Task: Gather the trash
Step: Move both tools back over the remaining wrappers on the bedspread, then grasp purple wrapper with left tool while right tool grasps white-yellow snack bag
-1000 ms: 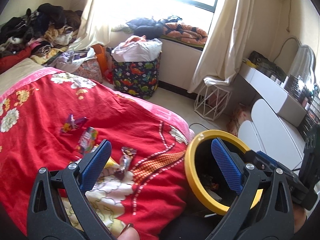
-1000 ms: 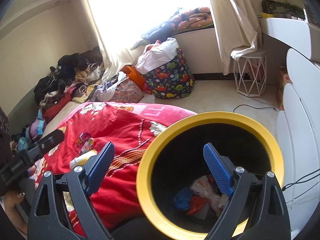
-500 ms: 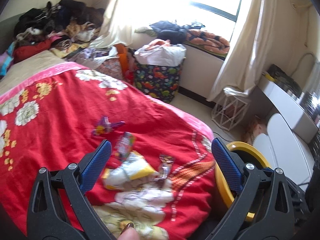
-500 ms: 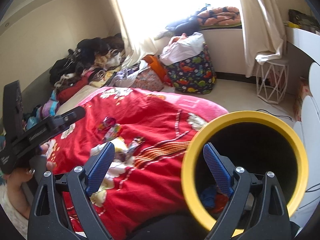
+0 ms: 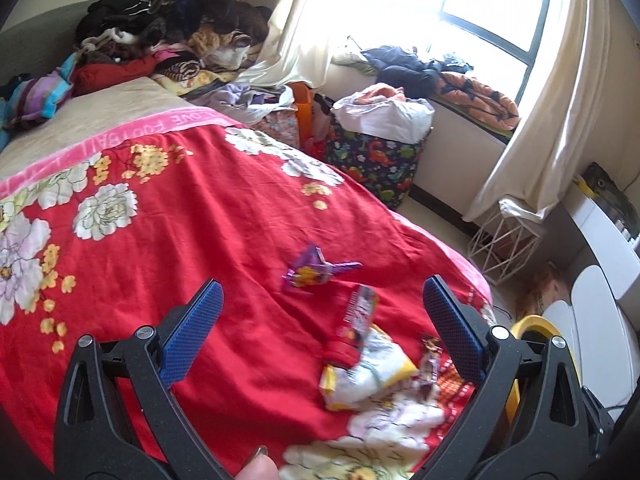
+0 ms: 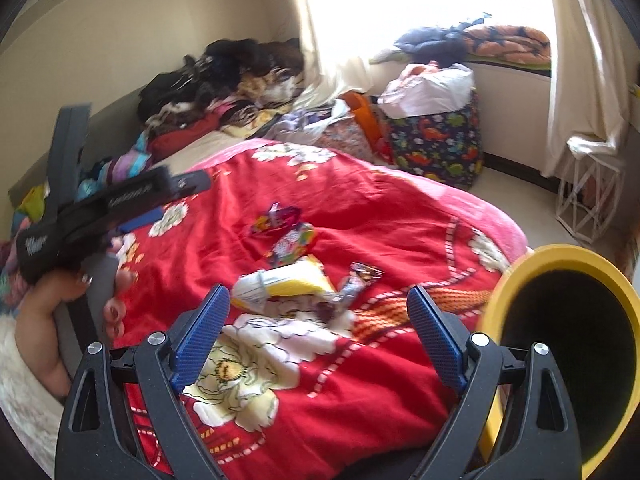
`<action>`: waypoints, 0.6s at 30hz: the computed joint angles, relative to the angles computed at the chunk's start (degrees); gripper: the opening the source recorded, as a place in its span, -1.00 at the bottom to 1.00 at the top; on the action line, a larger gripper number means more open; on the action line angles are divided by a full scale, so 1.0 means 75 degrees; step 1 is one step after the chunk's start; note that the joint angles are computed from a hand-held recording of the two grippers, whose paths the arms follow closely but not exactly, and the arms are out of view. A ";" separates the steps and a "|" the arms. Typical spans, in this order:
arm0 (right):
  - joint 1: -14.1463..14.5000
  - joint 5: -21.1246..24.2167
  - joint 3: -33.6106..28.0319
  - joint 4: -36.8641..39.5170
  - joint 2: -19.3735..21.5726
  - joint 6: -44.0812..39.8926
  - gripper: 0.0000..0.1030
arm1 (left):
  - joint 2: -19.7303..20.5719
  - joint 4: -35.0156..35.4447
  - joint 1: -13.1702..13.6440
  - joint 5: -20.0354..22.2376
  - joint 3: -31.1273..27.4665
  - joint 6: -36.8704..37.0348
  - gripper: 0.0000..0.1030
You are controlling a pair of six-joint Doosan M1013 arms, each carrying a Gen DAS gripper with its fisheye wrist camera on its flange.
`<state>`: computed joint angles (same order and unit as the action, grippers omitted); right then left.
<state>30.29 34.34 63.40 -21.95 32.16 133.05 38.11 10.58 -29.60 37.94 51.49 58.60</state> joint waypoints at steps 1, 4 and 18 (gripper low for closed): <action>0.0004 0.0003 -0.0093 0.0113 0.0068 -0.0249 0.70 | 0.0034 -0.0052 0.0032 0.0057 -0.0053 0.0067 0.72; -0.0012 0.0087 -0.0392 0.0601 0.0268 -0.0988 0.70 | 0.0158 -0.0229 0.0111 0.0225 -0.0231 0.0245 0.56; -0.0005 0.1309 -0.2189 0.1654 0.1515 -0.2932 0.82 | 0.0754 -0.0994 0.0341 0.1113 -0.1031 0.0804 0.38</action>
<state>30.25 44.15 46.98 -9.55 43.53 111.06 43.77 3.13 -27.04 46.29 43.76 64.63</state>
